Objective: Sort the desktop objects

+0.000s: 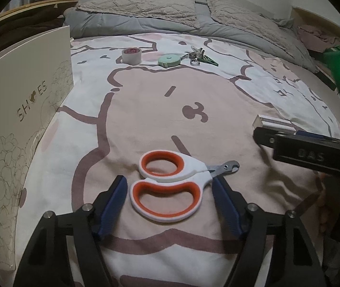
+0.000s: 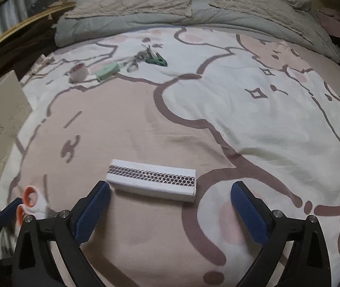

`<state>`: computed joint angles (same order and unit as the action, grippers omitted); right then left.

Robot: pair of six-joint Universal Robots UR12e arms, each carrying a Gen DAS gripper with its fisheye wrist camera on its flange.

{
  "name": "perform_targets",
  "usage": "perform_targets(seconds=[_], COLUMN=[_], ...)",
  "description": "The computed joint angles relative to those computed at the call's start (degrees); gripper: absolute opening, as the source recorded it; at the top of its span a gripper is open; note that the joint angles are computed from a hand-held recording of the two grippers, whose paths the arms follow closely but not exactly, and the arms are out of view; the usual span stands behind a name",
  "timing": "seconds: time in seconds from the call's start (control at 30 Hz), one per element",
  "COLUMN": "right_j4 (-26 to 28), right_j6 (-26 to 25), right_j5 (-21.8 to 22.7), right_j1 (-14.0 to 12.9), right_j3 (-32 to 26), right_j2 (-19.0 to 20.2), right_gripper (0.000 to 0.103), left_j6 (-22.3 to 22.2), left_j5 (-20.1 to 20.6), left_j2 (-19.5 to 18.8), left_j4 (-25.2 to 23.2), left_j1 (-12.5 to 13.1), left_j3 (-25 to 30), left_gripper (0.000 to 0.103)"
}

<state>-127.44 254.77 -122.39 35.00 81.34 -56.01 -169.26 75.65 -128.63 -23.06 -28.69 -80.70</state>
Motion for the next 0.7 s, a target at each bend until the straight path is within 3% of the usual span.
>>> perform_targets(seconds=[0.27, 0.47, 0.7], right_j4=[-2.57, -5.63, -9.48], right_j6=[-2.08, -3.55, -4.43], right_j5=[-0.4, -1.32, -2.9], right_j1=[-0.07, 0.22, 0.79], right_j3=[0.58, 1.37, 2.61], right_j2=[0.09, 0.01, -0.21], right_gripper=[0.1, 0.072, 0.069], left_j6=[0.51, 0.67, -0.63], left_j5=[-1.56, -3.57, -7.26], left_j2=[0.58, 1.16, 1.03], left_j4=[-0.49, -2.04, -3.46], left_j1=[0.36, 0.95, 1.86], left_j3=[-0.66, -1.02, -0.51], left_gripper=[0.067, 0.067, 0.079])
